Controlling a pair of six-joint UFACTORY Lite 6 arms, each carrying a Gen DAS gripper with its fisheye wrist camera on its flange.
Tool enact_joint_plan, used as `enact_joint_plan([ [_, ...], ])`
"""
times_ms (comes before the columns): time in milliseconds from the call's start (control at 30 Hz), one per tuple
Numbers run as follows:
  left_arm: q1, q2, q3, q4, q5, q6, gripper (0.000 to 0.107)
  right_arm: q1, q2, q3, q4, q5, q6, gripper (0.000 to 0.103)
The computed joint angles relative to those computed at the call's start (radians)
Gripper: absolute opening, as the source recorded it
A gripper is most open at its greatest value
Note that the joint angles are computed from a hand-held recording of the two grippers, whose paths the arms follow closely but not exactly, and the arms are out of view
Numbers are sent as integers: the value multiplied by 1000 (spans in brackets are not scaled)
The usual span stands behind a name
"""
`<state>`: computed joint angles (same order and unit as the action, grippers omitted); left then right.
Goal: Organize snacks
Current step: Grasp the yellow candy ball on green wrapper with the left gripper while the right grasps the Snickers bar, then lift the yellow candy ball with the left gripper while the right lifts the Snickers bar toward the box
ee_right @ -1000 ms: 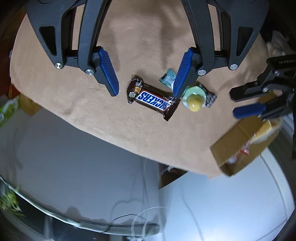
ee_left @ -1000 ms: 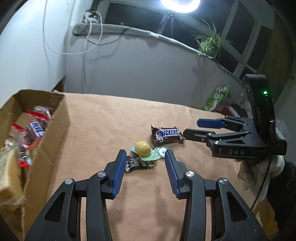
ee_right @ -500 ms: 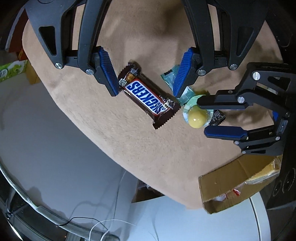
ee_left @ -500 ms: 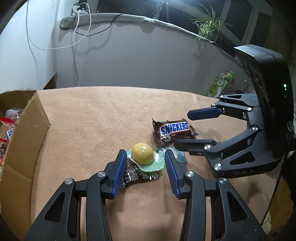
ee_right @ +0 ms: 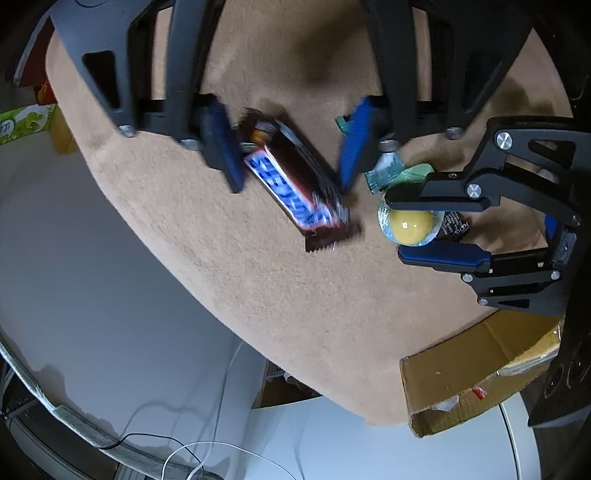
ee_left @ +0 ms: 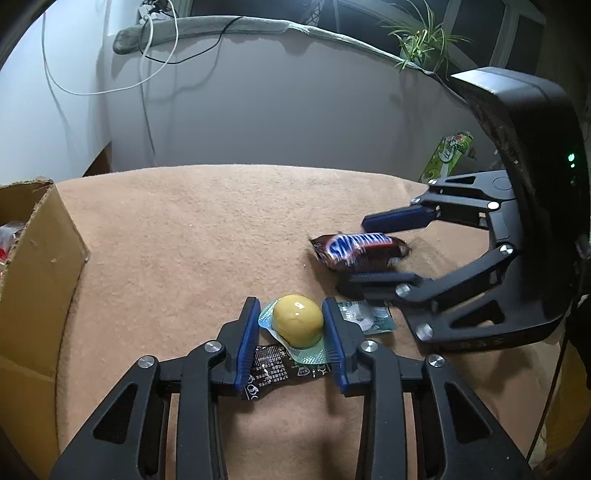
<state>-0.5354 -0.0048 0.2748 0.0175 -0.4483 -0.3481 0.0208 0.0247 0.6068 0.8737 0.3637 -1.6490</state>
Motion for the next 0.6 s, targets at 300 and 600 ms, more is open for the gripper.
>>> enact_joint_plan([
  [300, 39, -13, -12, 80, -7, -60, 32, -42, -16, -28, 117, 14, -82, 28],
  [600, 43, -54, -48, 58, -18, -49, 32, -116, -109, -121, 195, 62, -135, 27],
])
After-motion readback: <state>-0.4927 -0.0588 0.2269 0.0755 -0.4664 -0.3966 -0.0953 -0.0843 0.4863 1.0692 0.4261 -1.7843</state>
